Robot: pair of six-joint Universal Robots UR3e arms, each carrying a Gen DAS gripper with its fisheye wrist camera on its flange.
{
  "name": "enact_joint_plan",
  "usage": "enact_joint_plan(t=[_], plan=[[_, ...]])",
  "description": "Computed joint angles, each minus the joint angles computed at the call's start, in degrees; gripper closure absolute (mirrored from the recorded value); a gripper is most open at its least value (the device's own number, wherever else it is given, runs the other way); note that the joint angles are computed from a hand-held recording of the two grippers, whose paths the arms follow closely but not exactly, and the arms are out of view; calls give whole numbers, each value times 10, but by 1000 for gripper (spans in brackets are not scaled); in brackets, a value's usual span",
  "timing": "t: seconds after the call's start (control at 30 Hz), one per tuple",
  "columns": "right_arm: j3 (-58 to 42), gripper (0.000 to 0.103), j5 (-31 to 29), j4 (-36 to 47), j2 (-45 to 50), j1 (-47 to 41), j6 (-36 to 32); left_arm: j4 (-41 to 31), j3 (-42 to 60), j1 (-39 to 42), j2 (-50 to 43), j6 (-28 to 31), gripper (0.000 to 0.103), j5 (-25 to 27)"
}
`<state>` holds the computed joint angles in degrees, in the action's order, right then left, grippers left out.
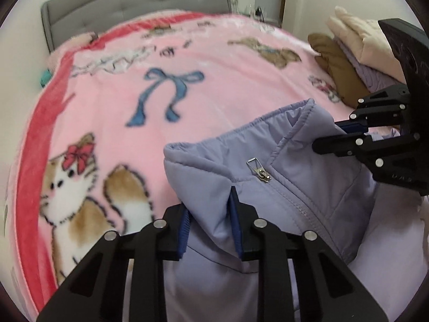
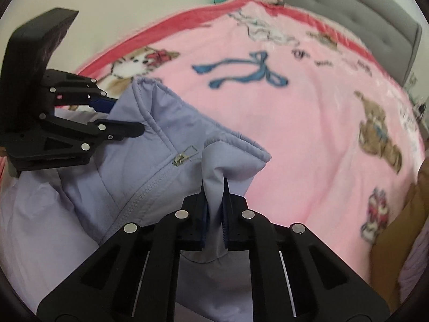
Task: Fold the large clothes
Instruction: 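Grasp the jacket collar with the left tool while the right tool grasps the collar beside it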
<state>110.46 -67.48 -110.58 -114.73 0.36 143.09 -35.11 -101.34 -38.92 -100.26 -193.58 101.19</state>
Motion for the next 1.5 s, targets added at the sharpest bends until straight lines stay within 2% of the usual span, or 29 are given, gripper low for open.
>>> enact_joint_plan(t=[0.13, 0.2, 0.23, 0.27, 0.37, 0.4, 0.47, 0.5, 0.57, 0.7, 0.8, 0.83, 0.9, 0.93, 1.0, 1.13, 1.3, 1.4, 1.5], plan=[[-4, 96, -21, -42, 48, 3, 46, 3, -11, 34, -6, -20, 76, -34], [5, 96, -61, -82, 81, 35, 68, -6, -3, 42, -17, -28, 74, -43], [-3, 94, -70, -72, 96, 45, 70, -10, 0, 41, -18, -28, 74, -41], [-2, 91, -57, -61, 90, 35, 66, -5, -3, 38, -11, -29, 73, -38], [-20, 69, 102, 62, 11, -91, 11, 45, -49, 29, 35, -39, 63, -19], [-36, 61, 138, 101, -1, -117, -13, 73, -79, 26, 66, -49, 62, -9], [-109, 60, 170, 170, 26, -120, -61, 99, -121, 26, 115, -76, 61, -1], [-150, 60, 161, 190, 60, -97, -67, 97, -141, 28, 145, -94, 61, -2], [-236, 60, 107, 185, 141, -17, -73, 86, -160, 24, 179, -115, 61, 6], [-380, 53, 1, 224, 288, 105, -62, 62, -188, 20, 212, -150, 61, -5], [-400, 51, -22, 212, 332, 144, -49, 50, -192, 13, 203, -151, 61, -6], [-395, 46, -23, 209, 335, 153, -51, 53, -200, 13, 207, -153, 61, -11], [-406, 43, -29, 224, 360, 170, -54, 55, -207, 12, 213, -158, 61, -17], [-416, 45, -42, 233, 377, 180, -46, 55, -207, 12, 213, -158, 61, -18], [-416, 60, -28, 248, 387, 179, -46, 55, -207, 15, 214, -156, 61, -22], [-364, 76, -41, 193, 349, 186, -51, 62, -216, 32, 222, -162, 61, -37], [-323, 85, -101, 119, 305, 226, -3, 39, -186, 24, 200, -165, 61, -26], [-290, 87, -153, 55, 287, 267, 52, 25, -157, 8, 182, -175, 61, -8], [-307, 88, -178, 45, 303, 281, 106, -3, -123, -4, 166, -189, 61, 16]])
